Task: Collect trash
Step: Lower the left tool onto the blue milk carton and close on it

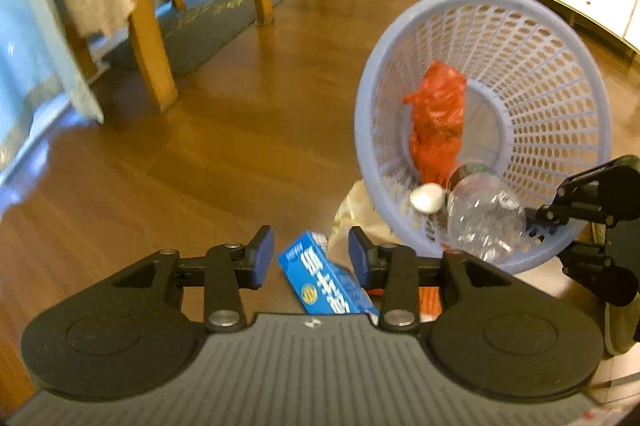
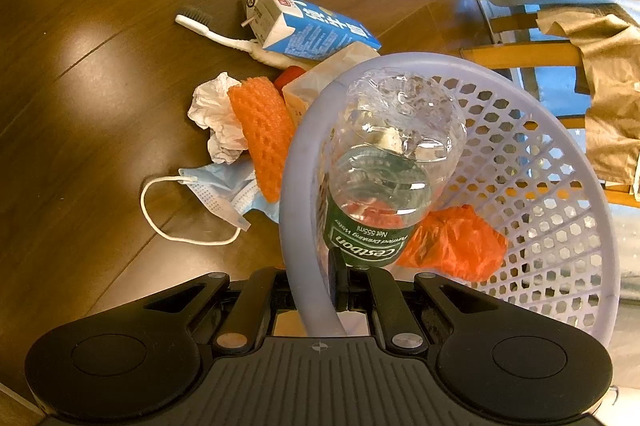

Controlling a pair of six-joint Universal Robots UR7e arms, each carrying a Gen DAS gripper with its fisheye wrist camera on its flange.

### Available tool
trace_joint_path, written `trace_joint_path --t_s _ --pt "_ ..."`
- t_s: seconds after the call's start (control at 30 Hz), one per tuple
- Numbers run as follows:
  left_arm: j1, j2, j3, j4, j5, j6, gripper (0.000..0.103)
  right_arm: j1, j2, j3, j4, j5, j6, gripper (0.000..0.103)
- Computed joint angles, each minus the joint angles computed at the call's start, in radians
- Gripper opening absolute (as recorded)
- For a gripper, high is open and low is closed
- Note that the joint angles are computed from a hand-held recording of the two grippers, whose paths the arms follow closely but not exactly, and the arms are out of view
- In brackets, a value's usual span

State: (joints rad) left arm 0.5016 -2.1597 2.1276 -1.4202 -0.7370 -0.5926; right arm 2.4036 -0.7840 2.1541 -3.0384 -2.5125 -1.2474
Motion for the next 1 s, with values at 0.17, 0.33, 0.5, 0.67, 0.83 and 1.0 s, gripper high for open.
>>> trace_joint_path --t_s 0.17,0.33,0.5,0.67,0.83,1.0 --pt "0.037 -0.033 0.033 0.028 -0.044 -0.133 0.054 0.000 0.000 -0.003 0.005 0.000 0.008 0.004" --pt "0.097 -0.054 0.076 -0.001 -0.105 -0.241 0.057 -0.001 0.000 -0.003 -0.001 0.002 0.009 0.004" --pt "0.118 -0.071 0.120 -0.015 -0.107 -0.300 0.058 -0.001 0.004 -0.004 -0.012 0.004 0.000 0.004" --pt "0.154 -0.046 0.141 -0.072 -0.108 -0.256 0.059 -0.003 0.004 0.003 -0.038 0.006 -0.027 0.004" --pt "0.210 -0.012 0.157 -0.154 -0.130 -0.191 0.060 -0.005 0.002 0.003 -0.041 0.007 -0.029 0.004" --pt "0.256 0.007 0.168 -0.212 -0.133 -0.142 0.060 -0.005 0.003 -0.004 -0.039 0.008 -0.025 0.004"
